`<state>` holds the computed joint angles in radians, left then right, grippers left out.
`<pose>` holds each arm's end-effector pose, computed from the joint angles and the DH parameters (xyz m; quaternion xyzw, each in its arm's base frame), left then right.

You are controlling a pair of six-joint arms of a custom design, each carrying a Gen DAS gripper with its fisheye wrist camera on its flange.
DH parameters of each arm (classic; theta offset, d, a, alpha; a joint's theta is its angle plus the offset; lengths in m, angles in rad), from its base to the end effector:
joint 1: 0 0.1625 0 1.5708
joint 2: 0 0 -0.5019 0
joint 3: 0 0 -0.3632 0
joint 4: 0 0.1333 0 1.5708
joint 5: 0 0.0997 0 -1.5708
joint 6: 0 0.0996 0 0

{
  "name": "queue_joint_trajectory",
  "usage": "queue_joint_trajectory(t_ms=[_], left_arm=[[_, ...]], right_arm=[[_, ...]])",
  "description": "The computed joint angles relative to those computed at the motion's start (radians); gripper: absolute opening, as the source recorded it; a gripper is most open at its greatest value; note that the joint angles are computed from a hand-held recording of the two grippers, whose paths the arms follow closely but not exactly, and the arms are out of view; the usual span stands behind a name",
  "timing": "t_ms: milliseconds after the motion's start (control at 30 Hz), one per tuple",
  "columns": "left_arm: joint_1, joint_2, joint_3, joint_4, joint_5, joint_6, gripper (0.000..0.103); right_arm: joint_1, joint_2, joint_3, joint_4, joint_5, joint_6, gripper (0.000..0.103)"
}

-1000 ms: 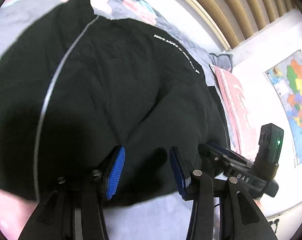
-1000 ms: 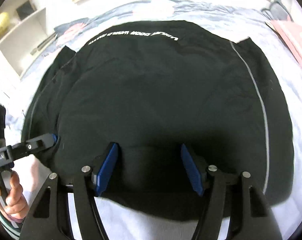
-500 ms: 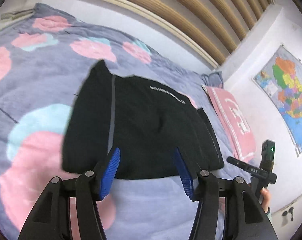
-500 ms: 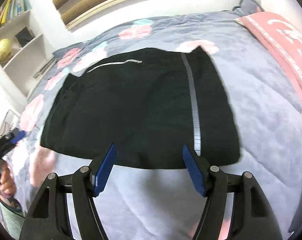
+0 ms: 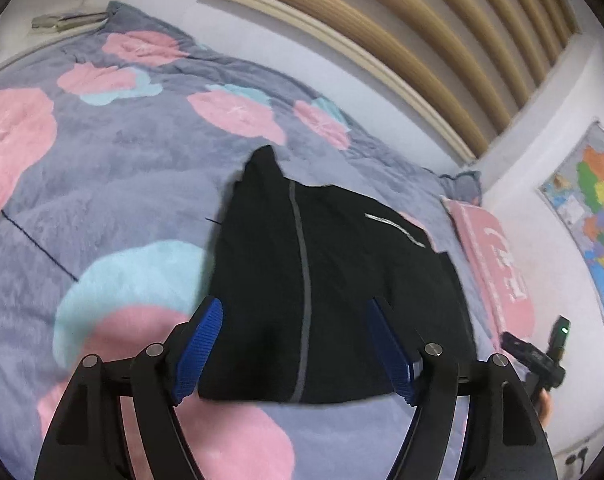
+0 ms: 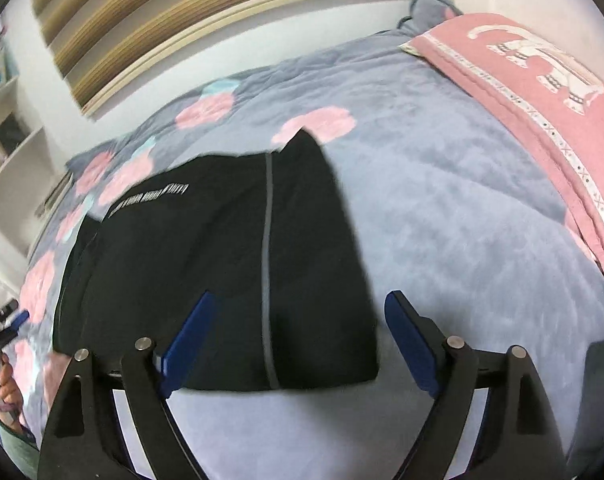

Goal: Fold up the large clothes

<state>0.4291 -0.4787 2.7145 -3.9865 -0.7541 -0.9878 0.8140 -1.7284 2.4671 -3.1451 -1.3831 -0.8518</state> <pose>-0.2159 -0.3252 0.0586 0.0347 0.9141 -0.3859 0.1196 -0.1156 -0.3436 0.4219 0.0812 -0.9071 0.3419 0.2316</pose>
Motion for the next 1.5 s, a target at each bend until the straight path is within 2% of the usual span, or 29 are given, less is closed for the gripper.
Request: queue_joint_trajectory(t_ms=[100,200,233,333,400,533,633,667,733,833,900,933,967,1000,1067,1133,1167,1200,1267,1300,1367,1467,1500], left_arm=[[0.076,-0.019,-0.060,0.050,0.023,0.056,0.076],[0.119,0.020,-0.105,0.012,0.151,0.068,0.076],[0.147,0.027,-0.122,-0.018,0.150,0.097,0.076],[0.264,0.023,-0.175,-0.111,-0.017,0.224,0.076],[0.338,0.014,-0.212,-0.116,-0.130,0.275,0.076],[0.479,-0.014,-0.298,-0.013,-0.372,0.331,0.076],[0.548,-0.032,-0.364,0.144,-0.497,0.339,0.076],[0.557,-0.037,-0.378,0.184,-0.514,0.335,0.076],[0.571,-0.035,-0.388,0.182,-0.543,0.329,0.076],[0.593,-0.032,-0.398,0.173,-0.599,0.308,0.075],[0.572,-0.032,-0.399,0.186,-0.572,0.325,0.064],[0.553,-0.033,-0.395,0.193,-0.549,0.342,0.054],[0.542,-0.032,-0.390,0.184,-0.542,0.355,0.047],[0.537,-0.033,-0.382,0.161,-0.550,0.365,0.044],[0.547,-0.033,-0.358,0.089,-0.600,0.375,0.041],[0.564,-0.034,-0.358,0.079,-0.634,0.371,0.041],[0.565,-0.039,-0.367,0.115,-0.620,0.365,0.042],[0.566,-0.041,-0.375,0.144,-0.611,0.352,0.045],[0.576,-0.037,-0.393,0.184,-0.613,0.318,0.064],[0.590,-0.031,-0.404,0.194,-0.638,0.303,0.067],[0.611,-0.018,-0.426,0.214,-0.674,0.282,0.074],[0.599,-0.002,-0.444,0.225,-0.647,0.282,0.075],[0.586,0.001,-0.446,0.228,-0.623,0.291,0.075]], right_arm=[[0.010,0.056,-0.059,0.012,0.008,0.047,0.090],[0.017,0.117,-0.114,0.028,0.025,0.066,0.090],[0.022,0.139,-0.132,0.037,0.028,0.070,0.090],[0.036,0.194,-0.183,0.072,0.030,0.074,0.090],[0.049,0.232,-0.206,0.068,0.012,0.066,0.090],[0.078,0.307,-0.266,0.103,-0.056,0.072,0.090],[0.063,0.332,-0.330,0.259,-0.035,0.089,0.090],[0.057,0.335,-0.346,0.303,-0.023,0.094,0.092],[0.040,0.345,-0.393,0.417,0.007,0.111,0.097],[0.037,0.356,-0.425,0.490,0.014,0.107,0.100],[0.047,0.360,-0.433,0.504,-0.005,0.111,0.100],[0.049,0.360,-0.444,0.532,-0.004,0.115,0.101],[0.048,0.359,-0.456,0.574,0.005,0.110,0.099],[0.046,0.358,-0.465,0.608,0.017,0.095,0.084],[0.036,0.349,-0.494,0.736,0.059,0.020,0.067],[0.040,0.348,-0.494,0.742,0.040,-0.012,0.067],[0.043,0.354,-0.499,0.744,0.028,-0.010,0.070],[0.042,0.368,-0.518,0.766,0.030,0.019,0.080],[0.037,0.392,-0.541,0.784,0.037,0.066,0.088],[0.035,0.400,-0.548,0.802,0.043,0.064,0.090],[0.042,0.410,-0.550,0.801,0.045,0.050,0.092],[0.072,0.430,-0.556,0.792,0.032,0.045,0.093],[0.077,0.429,-0.555,0.793,0.031,0.036,0.087]])
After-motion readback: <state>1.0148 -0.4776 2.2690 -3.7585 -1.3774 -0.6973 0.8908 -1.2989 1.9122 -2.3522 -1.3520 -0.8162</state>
